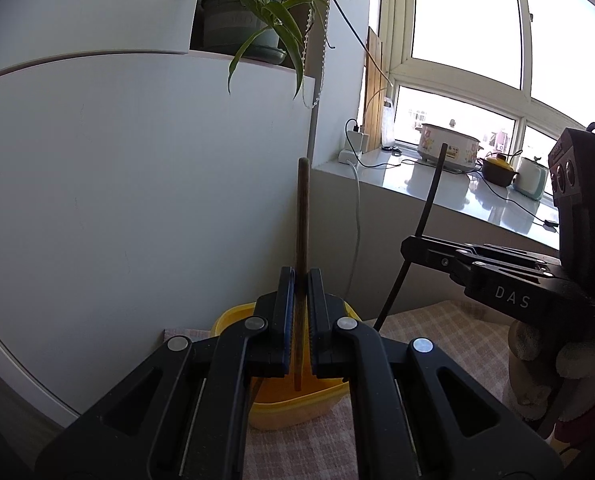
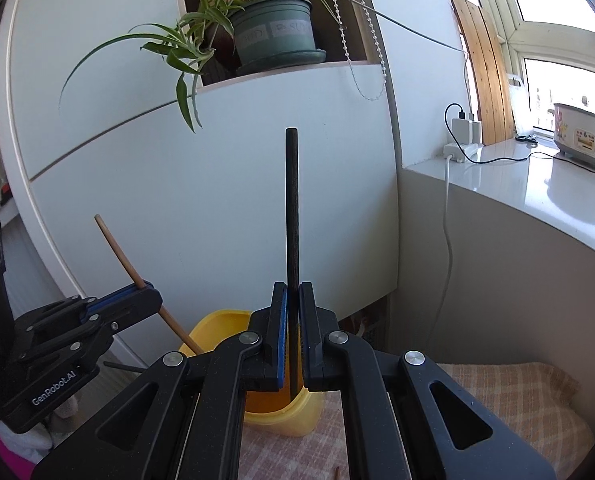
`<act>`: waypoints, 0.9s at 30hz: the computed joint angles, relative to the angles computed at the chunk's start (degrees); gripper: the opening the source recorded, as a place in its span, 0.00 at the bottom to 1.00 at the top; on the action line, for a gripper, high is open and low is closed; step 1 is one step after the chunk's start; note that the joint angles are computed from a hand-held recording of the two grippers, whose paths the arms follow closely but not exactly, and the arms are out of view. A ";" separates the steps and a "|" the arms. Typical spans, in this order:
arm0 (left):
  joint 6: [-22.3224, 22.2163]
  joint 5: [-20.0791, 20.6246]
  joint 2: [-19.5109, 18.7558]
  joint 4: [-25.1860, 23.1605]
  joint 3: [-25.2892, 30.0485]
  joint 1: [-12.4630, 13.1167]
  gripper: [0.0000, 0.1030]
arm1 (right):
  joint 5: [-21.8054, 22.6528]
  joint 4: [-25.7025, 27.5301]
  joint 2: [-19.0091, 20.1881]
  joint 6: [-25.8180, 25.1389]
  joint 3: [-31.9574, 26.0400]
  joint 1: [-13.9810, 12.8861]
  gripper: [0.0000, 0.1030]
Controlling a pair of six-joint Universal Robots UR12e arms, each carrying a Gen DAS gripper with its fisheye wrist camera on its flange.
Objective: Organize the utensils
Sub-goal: 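Lower the black chopstick into the yellow container with the right tool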
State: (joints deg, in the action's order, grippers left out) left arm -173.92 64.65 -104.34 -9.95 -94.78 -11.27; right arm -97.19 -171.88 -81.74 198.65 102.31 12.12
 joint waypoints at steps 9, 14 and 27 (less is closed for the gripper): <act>-0.18 0.05 -0.04 1.38 -0.67 0.16 0.04 | -0.83 0.69 -0.03 -0.58 0.63 0.57 0.04; -0.99 -1.04 -0.23 1.94 -1.07 0.67 0.04 | -1.75 1.17 0.67 -1.57 0.28 1.12 0.04; -2.91 -2.81 -1.20 2.13 -0.70 1.69 0.04 | -3.39 3.36 1.77 -2.76 -0.42 1.90 0.04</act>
